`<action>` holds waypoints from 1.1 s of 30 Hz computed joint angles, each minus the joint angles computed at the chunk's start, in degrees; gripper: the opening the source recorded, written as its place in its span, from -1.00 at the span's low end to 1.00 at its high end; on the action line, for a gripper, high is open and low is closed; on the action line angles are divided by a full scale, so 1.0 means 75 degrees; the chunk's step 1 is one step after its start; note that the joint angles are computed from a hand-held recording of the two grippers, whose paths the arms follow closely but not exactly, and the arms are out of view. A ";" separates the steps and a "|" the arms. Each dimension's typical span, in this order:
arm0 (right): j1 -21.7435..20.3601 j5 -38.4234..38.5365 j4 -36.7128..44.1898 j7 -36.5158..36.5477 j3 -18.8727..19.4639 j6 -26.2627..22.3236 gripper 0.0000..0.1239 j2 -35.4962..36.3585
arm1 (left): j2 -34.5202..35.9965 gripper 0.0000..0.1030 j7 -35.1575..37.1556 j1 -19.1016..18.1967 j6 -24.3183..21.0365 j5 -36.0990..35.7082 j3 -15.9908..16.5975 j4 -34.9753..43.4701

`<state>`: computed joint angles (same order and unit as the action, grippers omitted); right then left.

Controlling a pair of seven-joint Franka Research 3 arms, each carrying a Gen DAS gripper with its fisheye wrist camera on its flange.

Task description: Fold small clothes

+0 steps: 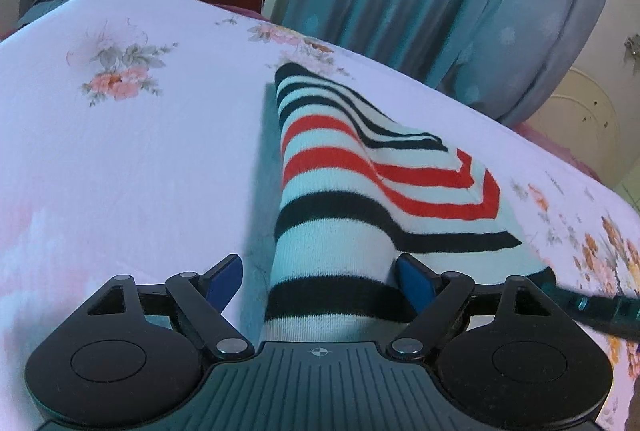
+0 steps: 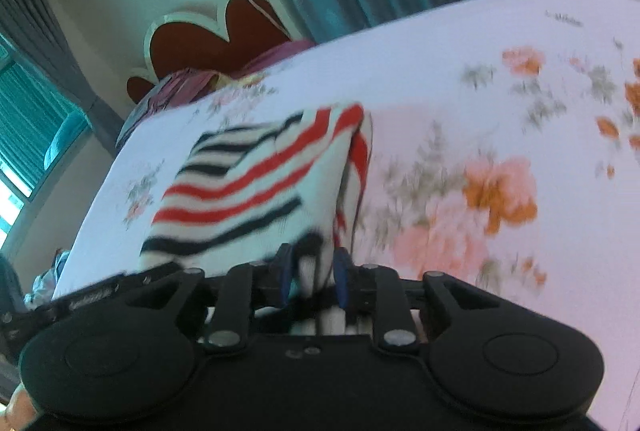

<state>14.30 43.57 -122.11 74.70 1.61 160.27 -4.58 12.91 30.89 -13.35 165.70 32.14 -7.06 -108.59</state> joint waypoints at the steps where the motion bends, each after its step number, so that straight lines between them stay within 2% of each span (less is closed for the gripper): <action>1: -0.0057 -0.0711 -0.0131 0.0455 0.0104 0.0152 -0.75 -0.0011 | 0.0021 0.61 0.0090 0.0046 0.0030 -0.0102 -0.0044 -0.0008; 2: -0.0115 -0.1430 -0.0246 0.0887 0.0193 0.0307 -0.75 0.0006 | 0.0039 0.61 0.0135 0.0054 0.0041 -0.0143 -0.0059 -0.0004; 5: -0.0108 -0.2216 -0.0338 0.1385 0.0253 0.0581 -0.75 0.0099 | 0.0028 0.61 0.0207 -0.0004 -0.0057 -0.0011 -0.0014 0.0033; 8: -0.0106 -0.2604 -0.0440 0.1881 0.0246 0.0495 -0.75 -0.0076 | -0.0235 0.62 0.0339 -0.0009 -0.0279 -0.0099 -0.0096 -0.0117; 13: -0.0124 -0.3229 -0.1213 0.2397 0.0451 0.0906 -0.73 -0.0854 | -0.0608 0.62 0.0858 0.0063 -0.0393 -0.0237 -0.0322 -0.0573; 15: -0.0589 -0.4348 -0.1261 0.3471 0.0837 0.0587 -0.72 -0.0839 | -0.0569 0.62 0.0961 0.0068 -0.0449 -0.0300 -0.0352 -0.0596; 20: -0.0588 -0.4986 -0.1239 0.4658 0.0828 0.0392 -0.68 -0.0776 | -0.0540 0.63 0.1178 0.0112 -0.0528 -0.0608 -0.0401 -0.0556; 21: -0.0536 -0.4982 -0.1232 0.4764 0.0788 0.0297 -0.62 -0.0833 | -0.0553 0.66 0.1310 0.0123 -0.0592 -0.0706 -0.0435 -0.0533; 22: -0.0445 -0.4858 -0.1295 0.4784 0.0721 0.0303 -0.59 -0.0949 | -0.0584 0.77 0.1425 0.0119 -0.0731 -0.0784 -0.0461 -0.0496; 25: -0.0250 -0.4517 -0.1610 0.4703 0.0618 0.0430 -0.41 -0.1376 | -0.0727 0.98 0.1239 -0.0001 -0.1066 -0.0566 -0.0431 -0.0450; 28: -0.0261 -0.4588 -0.1851 0.4646 0.0682 0.0429 -0.21 -0.1776 | -0.0972 0.99 0.1204 -0.0063 -0.1374 -0.0394 -0.0489 -0.0478; 33: -0.0068 -0.4239 -0.1938 0.4218 0.0529 -0.0064 0.02 -0.2239 | -0.1483 0.99 0.1024 -0.0116 -0.2057 -0.0410 -0.0654 -0.0591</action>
